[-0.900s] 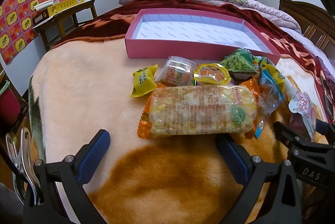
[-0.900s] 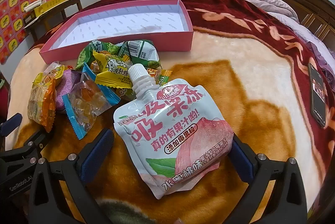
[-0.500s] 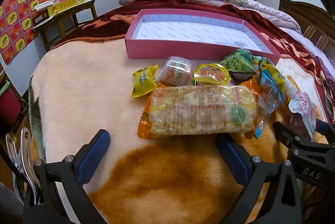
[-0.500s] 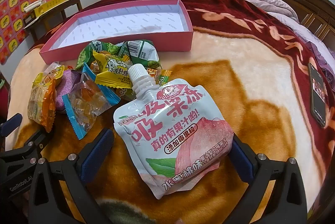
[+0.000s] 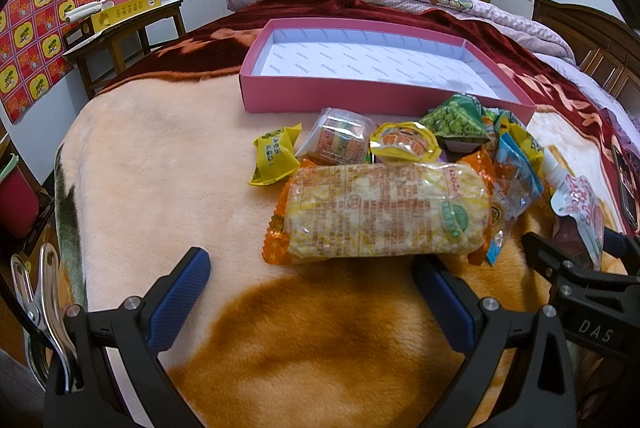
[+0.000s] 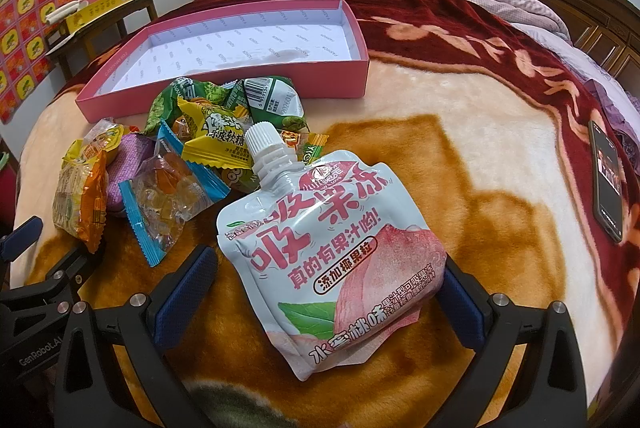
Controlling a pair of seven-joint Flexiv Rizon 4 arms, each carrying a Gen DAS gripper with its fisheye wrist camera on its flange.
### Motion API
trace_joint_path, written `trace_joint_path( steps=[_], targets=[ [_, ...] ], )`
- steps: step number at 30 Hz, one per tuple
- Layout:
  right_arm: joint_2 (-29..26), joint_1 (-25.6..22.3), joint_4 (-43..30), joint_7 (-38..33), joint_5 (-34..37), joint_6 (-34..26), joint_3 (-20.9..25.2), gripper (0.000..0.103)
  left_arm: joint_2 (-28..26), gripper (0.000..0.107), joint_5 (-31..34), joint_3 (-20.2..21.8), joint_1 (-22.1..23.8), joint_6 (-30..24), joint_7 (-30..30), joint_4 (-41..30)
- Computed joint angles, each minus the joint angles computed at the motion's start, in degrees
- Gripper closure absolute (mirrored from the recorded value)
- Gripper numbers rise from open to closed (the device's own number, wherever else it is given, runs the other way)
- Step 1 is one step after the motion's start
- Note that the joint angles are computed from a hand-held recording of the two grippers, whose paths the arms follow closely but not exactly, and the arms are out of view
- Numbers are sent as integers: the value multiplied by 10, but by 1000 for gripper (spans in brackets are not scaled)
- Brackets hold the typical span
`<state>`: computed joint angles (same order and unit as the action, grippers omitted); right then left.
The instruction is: Organize snacks
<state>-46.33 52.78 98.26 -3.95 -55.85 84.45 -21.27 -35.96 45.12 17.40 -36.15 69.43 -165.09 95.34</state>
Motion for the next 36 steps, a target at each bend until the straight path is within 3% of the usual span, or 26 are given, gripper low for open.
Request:
trace_joint_path(
  steps=[36],
  targets=[
    [1, 4, 4, -5, 6, 6, -5, 0, 1, 4, 2, -3, 3, 1, 1, 0]
  ],
)
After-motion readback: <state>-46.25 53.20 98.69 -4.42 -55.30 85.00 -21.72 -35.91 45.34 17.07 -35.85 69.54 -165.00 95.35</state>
